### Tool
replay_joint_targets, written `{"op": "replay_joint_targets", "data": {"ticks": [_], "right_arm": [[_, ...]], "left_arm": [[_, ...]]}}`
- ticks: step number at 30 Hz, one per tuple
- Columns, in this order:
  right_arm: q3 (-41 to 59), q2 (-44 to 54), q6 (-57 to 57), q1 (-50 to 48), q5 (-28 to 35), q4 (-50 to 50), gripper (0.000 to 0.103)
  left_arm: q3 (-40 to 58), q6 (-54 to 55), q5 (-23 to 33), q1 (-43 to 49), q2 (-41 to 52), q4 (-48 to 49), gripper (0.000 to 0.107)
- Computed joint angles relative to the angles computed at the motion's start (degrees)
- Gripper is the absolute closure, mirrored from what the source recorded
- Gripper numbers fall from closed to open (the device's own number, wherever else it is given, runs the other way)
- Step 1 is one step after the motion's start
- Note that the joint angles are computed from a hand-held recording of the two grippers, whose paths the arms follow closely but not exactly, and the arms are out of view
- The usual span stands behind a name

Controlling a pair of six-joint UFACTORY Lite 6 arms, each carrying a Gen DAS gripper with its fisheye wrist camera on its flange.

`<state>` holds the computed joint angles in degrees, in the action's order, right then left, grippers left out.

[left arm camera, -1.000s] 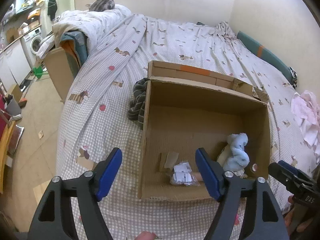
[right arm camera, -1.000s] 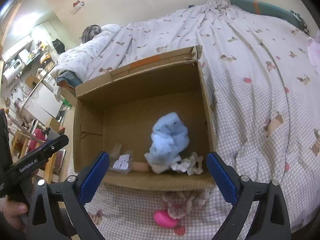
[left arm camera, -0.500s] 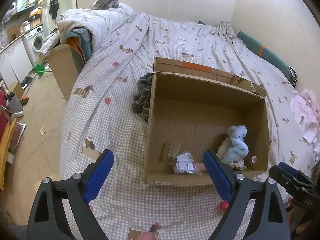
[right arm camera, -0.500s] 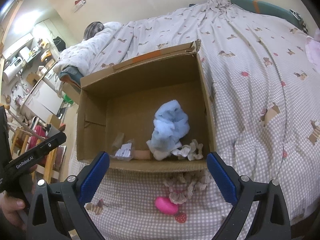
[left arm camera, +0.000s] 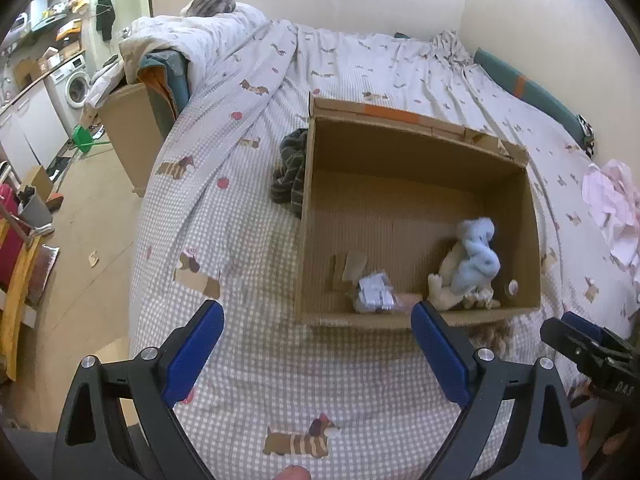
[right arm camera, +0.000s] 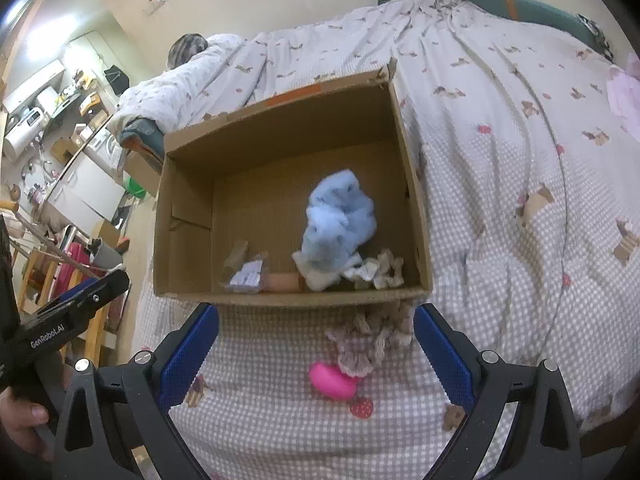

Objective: Organize soft objects
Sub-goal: 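Move the right gripper to the beige lace-trimmed scrunchie and grasp it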

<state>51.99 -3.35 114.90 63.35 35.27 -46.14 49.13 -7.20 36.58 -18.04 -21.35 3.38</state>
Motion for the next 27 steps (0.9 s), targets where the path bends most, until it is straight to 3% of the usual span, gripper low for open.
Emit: {"op": "replay_joint_targets", "data": {"ticks": [9,13,17,21,23,27], "right_arm": [[-10.65,-7.43,5.55,-2.8,-6.84,2.72,0.0],[-16.41,-10.01,5.61,-6.68,-13.45,7.21,0.0],[-16.72,-5.9,-6.13,-10.33,-20.37,19.41,0.0],[-13.42,0.29,-17.63,-12.6,-22.27,29.17,0.003],[-9.81,4.54,-23.25,-13.39,-21.15,32.62,0.005],[-1.6,13.84,-31.89,-14.2,-17.19,36.12,0.021]], "left_arm": [[-6.11,-2.74,2.54,-1.06,-4.74,1.9,0.013],[-7.36,-3.58,2.84,-0.48,-4.05,1.74,0.013],[-7.36,-2.63,2.82,0.33,-2.87,0.59,0.013],[-7.33,-0.84,2.97,1.21,-2.21,-1.01,0.013],[-7.32,-0.31,3.18,1.32,-1.97,-1.6,0.013],[-7.1,0.08,3.17,0.95,-1.56,-2.18,0.013]]}}
